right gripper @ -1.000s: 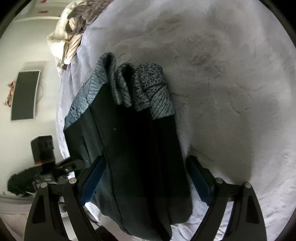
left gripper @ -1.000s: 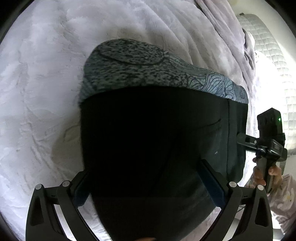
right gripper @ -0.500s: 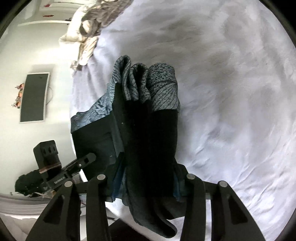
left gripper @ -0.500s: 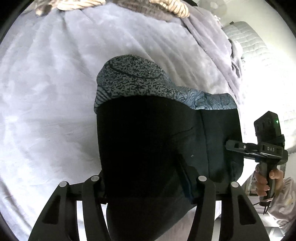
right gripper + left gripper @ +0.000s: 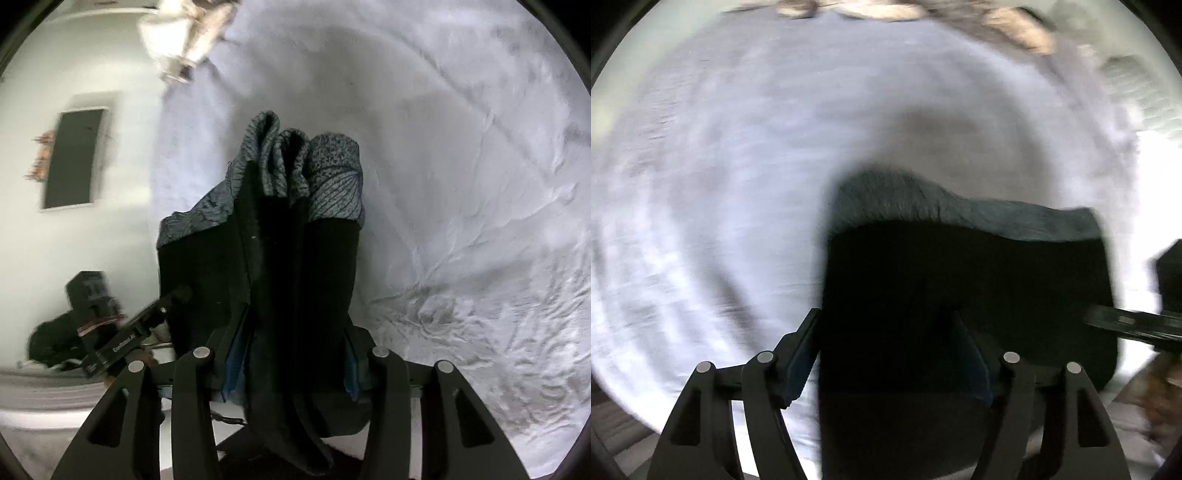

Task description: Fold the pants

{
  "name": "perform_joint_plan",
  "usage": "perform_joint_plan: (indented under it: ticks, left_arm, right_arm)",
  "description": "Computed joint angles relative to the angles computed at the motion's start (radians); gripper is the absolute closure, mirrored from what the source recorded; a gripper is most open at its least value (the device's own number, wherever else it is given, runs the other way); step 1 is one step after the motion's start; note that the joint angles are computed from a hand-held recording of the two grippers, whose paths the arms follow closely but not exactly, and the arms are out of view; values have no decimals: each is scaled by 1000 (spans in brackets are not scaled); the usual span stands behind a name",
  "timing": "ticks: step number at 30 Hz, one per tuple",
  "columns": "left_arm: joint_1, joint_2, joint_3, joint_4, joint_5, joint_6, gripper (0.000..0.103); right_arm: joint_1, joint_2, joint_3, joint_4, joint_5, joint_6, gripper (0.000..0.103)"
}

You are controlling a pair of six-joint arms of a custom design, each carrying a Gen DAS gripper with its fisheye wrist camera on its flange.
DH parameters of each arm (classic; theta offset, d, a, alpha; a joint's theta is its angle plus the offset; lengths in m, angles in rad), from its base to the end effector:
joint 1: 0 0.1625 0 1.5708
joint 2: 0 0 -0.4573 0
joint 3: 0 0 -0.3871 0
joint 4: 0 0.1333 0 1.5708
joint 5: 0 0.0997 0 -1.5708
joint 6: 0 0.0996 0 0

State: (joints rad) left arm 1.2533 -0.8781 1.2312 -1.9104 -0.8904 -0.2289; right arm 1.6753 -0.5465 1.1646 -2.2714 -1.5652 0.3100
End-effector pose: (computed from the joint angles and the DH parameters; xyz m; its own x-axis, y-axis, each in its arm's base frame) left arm -0.0492 -0.7774 0.3018 -0.7875 0.0287 -0.6157 0.1371 0.9821 -0.1296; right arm 0.2180 -0.7953 0.0848 -0.9788 0.2026 -0.0304 0.2044 0.9759 -0.0768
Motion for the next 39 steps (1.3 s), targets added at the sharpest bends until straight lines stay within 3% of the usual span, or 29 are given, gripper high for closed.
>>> perform_joint_plan:
  ticks: [2, 4, 7, 8, 9, 11, 15, 19, 23, 29, 33, 36, 39]
  left_arm:
    - [18, 5, -15, 57, 43, -81, 28]
    - [34, -17, -12, 36, -26, -104, 28]
    - [25, -44, 10, -22, -16, -55, 28]
    - [25, -52, 12, -38, -41, -35, 28]
    - [26, -59, 10, -49, -68, -15, 28]
    - [20, -68, 14, -59, -95, 29, 28]
    - [-15, -44, 15, -16, -85, 47, 28]
    - [-56, -36, 40, 20, -57, 23, 28]
    - [-83, -52, 65, 79, -17, -23, 28]
    - [-109, -72, 85, 149, 45, -82, 28]
    - [-116, -73, 86, 162, 65, -89, 28]
    - [-116, -73, 77, 164, 69, -91, 13]
    - [-116, -75, 80, 151, 71, -82, 13]
  right_arm:
    - [19, 40, -54, 83, -106, 54, 44]
    - [37, 44, -64, 104, -185, 59, 41]
    - [59, 24, -49, 112, -278, 71, 40]
    - [67, 24, -56, 120, -312, 76, 43]
    - [69, 18, -54, 116, -330, 73, 55]
    - [80, -9, -18, 70, -328, 66, 62]
    - [111, -18, -6, 41, -332, 52, 62]
    - [149, 30, -78, 71, -375, 32, 61]
    - [174, 33, -86, 92, -391, 48, 44]
    - [207, 76, -144, 172, -457, 92, 27]
    - [211, 81, -153, 199, -468, 109, 24]
    - [216, 82, -161, 210, -487, 117, 24]
    - [217, 81, -164, 211, -497, 123, 23]
